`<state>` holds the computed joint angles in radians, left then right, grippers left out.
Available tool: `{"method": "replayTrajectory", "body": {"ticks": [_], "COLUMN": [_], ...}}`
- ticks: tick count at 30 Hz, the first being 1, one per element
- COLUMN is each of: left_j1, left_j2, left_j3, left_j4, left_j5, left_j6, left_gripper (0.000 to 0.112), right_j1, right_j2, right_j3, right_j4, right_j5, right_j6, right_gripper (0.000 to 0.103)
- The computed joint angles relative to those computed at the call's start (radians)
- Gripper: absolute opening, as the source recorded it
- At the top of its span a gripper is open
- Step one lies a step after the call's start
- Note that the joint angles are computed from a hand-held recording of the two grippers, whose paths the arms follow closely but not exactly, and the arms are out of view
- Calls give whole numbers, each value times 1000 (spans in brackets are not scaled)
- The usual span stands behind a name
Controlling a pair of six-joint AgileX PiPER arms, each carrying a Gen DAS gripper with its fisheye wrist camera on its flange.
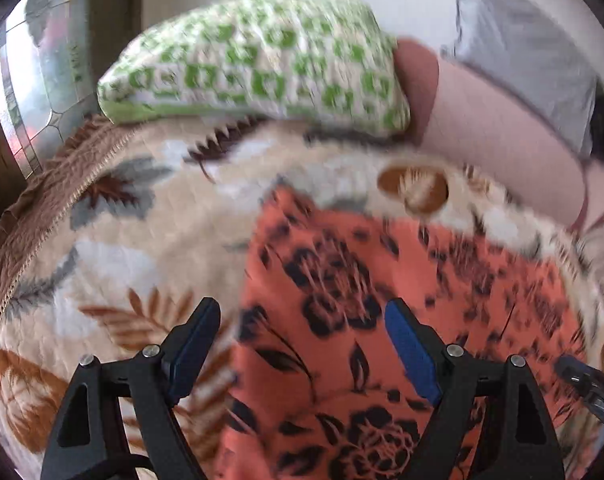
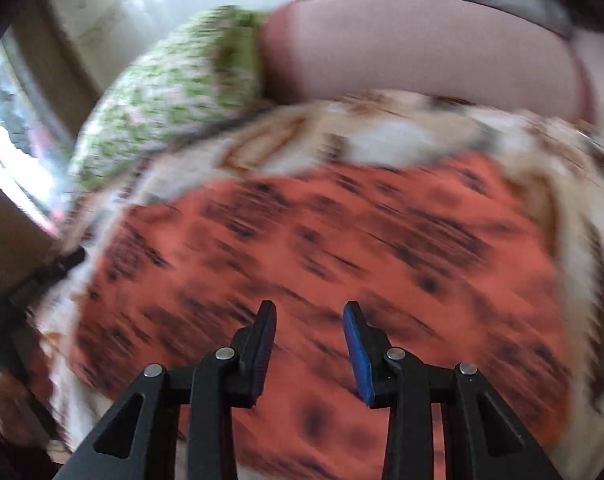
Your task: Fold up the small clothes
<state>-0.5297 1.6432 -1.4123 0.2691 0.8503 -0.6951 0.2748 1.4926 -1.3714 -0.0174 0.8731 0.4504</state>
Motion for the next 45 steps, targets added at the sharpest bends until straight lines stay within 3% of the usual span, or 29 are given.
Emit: {"method": "replayTrajectory", "body": {"ticks": [2,4,8,10,12,15,17,19,22,25,30,33,35,38,40,45], "left_j1": [-6,-23,11,25,15,-1,-32,-27,54,47,-63,-185,-237,-190,-178,-191], "left_j2": [60,111,61,14,-41,-127,-169,-131,-124,-184,-383,-430,-437,-448,-445,-431], "left_j3": [-33,-40,63,107,158,225,272,287,330,346,445,457,449,486,511,546], "left_j4": [-53,-13,-48,-59,-20,63,160,205,101,109,178,208,163,-21,-66,7], "left_j5": [75,141,43,19,2,-13,16,66,-25,-3,87,129,156,52,-5,-98], "left_j6": [10,-44,-27,-45,-106,-184,-252,-253,-200,-232,-467,-565,-593,-573,-600,-736], "left_gripper": [85,86,94,94,94,94,94,96,103,102,102,102,102,102,102,101], "right_j1": [-39,-77,-167,-192,-263,-321,-378,-380,-367,-389,-272,-174,-133,-103,-160,-299], "right_j2": [-108,-161,-285,-294,-338,-309,-262,-226,-240,-257,-296,-262,-191,-173,-194,-254], "right_j3": [151,253,475,460,486,464,456,458,447,459,482,464,429,409,418,453], "right_j4": [-37,-63,64,113,249,219,288,297,282,369,507,490,447,375,490,633], "right_j5": [-18,-29,-205,-188,-238,-250,-207,-192,-182,-207,-304,-300,-240,-200,-161,-104], "right_j6": [43,65,-47,-97,-179,-113,-204,-283,-265,-308,-483,-475,-449,-432,-528,-648], "right_gripper": [39,48,48,48,48,48,48,48,50,51,51,51,52,52,52,52]}}
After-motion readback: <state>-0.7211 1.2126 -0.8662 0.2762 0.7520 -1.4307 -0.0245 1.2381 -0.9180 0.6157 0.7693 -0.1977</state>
